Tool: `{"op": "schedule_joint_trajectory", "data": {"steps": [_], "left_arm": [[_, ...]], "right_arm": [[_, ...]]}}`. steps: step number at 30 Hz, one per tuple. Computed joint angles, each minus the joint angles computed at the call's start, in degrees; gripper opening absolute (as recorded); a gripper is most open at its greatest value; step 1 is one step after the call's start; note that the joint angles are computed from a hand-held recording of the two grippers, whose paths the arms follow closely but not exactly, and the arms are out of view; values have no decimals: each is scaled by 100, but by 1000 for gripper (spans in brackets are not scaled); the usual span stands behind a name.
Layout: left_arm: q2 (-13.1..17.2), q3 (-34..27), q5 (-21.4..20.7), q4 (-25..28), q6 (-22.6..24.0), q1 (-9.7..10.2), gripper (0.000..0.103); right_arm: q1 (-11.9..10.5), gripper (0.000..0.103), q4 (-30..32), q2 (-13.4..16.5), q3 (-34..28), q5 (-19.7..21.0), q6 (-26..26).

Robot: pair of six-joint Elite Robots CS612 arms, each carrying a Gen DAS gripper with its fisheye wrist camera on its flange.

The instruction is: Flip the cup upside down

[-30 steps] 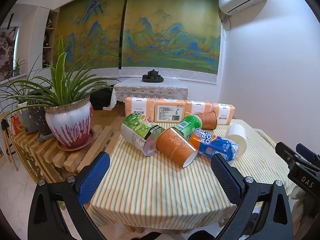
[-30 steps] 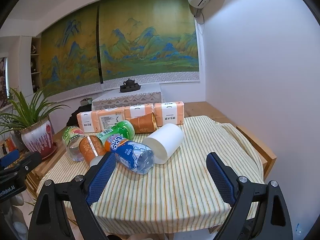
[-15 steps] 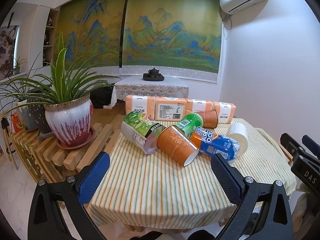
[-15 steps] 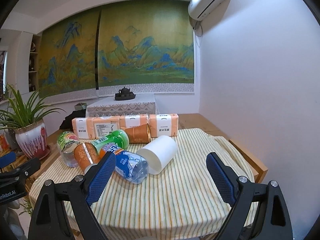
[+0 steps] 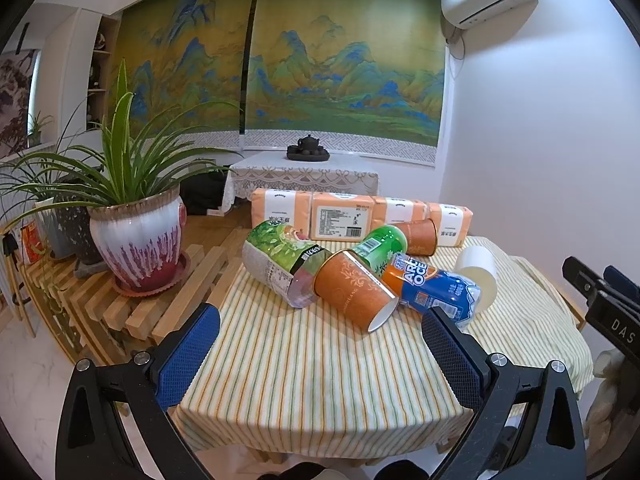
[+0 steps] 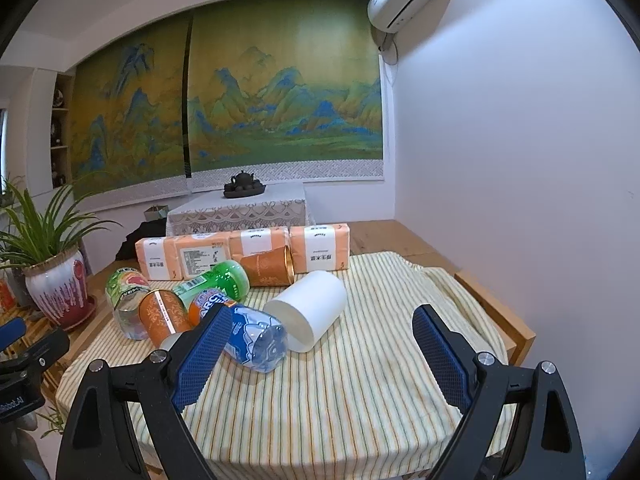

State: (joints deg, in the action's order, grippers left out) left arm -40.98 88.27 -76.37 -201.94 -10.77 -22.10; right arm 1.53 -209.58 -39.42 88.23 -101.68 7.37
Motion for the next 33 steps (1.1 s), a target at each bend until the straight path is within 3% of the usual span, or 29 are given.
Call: {"op": "schedule_joint_trajectory", "data": {"steps": [20, 33], "left_arm": [[57, -106, -31, 129, -9, 7, 102], [154, -286, -81, 353, 38, 12, 102]], "right_arm": [[-75, 89, 133, 11, -170, 116, 42], [-235, 89, 930, 118, -516, 476, 154]]}}
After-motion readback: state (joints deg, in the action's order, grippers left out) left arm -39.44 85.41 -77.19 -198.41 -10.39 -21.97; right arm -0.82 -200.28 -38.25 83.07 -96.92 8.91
